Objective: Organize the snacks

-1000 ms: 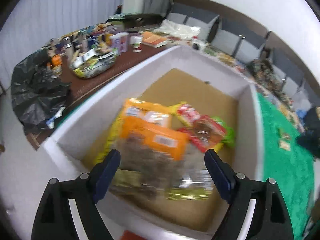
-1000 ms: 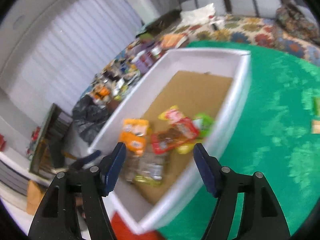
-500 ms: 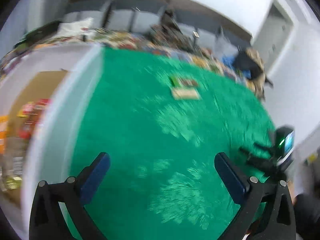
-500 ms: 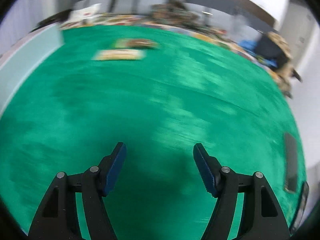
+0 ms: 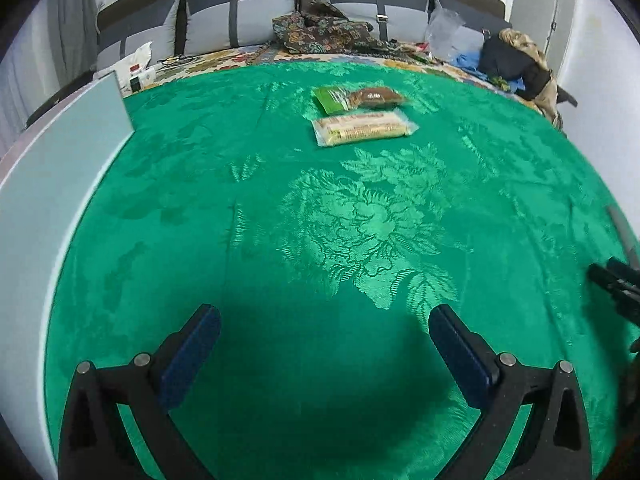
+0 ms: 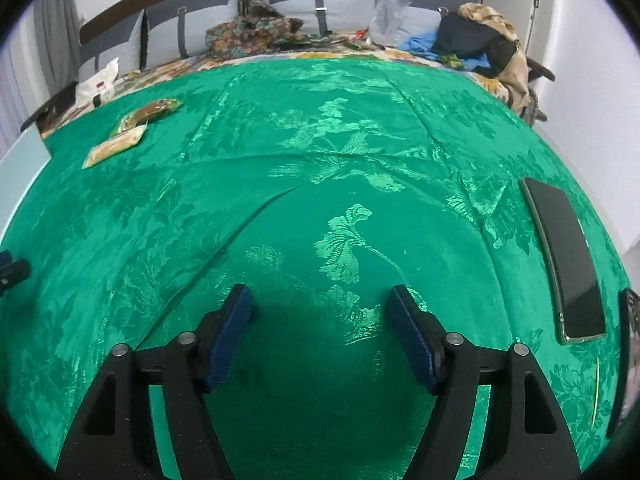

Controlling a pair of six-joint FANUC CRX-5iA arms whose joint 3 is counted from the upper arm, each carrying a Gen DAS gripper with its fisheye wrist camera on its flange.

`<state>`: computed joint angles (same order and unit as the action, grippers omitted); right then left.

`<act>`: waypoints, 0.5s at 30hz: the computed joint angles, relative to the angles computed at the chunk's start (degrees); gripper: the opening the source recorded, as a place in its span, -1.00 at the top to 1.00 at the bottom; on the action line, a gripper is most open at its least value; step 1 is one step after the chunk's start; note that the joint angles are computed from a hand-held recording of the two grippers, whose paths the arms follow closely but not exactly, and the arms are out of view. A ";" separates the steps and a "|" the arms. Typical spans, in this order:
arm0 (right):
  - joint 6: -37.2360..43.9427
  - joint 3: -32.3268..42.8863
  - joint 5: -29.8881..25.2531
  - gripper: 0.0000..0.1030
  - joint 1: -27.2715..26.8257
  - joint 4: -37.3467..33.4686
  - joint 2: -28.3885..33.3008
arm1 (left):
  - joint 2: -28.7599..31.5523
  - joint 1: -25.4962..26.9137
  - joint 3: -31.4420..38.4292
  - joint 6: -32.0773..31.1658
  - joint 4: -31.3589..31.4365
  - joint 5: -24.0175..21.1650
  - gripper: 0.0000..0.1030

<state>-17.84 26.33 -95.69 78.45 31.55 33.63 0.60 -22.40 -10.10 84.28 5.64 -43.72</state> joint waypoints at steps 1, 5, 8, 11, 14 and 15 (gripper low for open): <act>-0.01 -0.54 0.41 -0.53 0.05 -0.03 -0.30 | 0.28 -0.37 0.04 0.60 -1.26 0.47 -0.99; -0.23 -0.94 0.83 -0.55 0.12 -0.12 -0.13 | 0.68 -0.79 0.55 0.18 -1.95 0.29 -1.00; -0.27 -0.96 0.81 -0.56 0.12 -0.14 -0.12 | 0.71 -0.69 0.52 0.06 -2.03 0.32 -1.00; -0.34 -1.13 0.89 -0.56 0.14 -0.15 -0.21 | 0.63 -0.58 0.30 -0.12 -1.88 0.47 -1.00; -0.27 -1.08 0.83 -0.57 0.14 -0.16 -0.20 | 0.63 -0.70 0.41 0.06 -2.03 0.38 -1.00; -0.27 -1.08 0.83 -0.57 0.14 -0.16 -0.20 | 0.64 -0.69 0.41 0.04 -2.02 0.39 -1.00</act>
<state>-18.11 25.25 -94.86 78.59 31.39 33.43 1.24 -23.09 -9.69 84.33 3.62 -43.33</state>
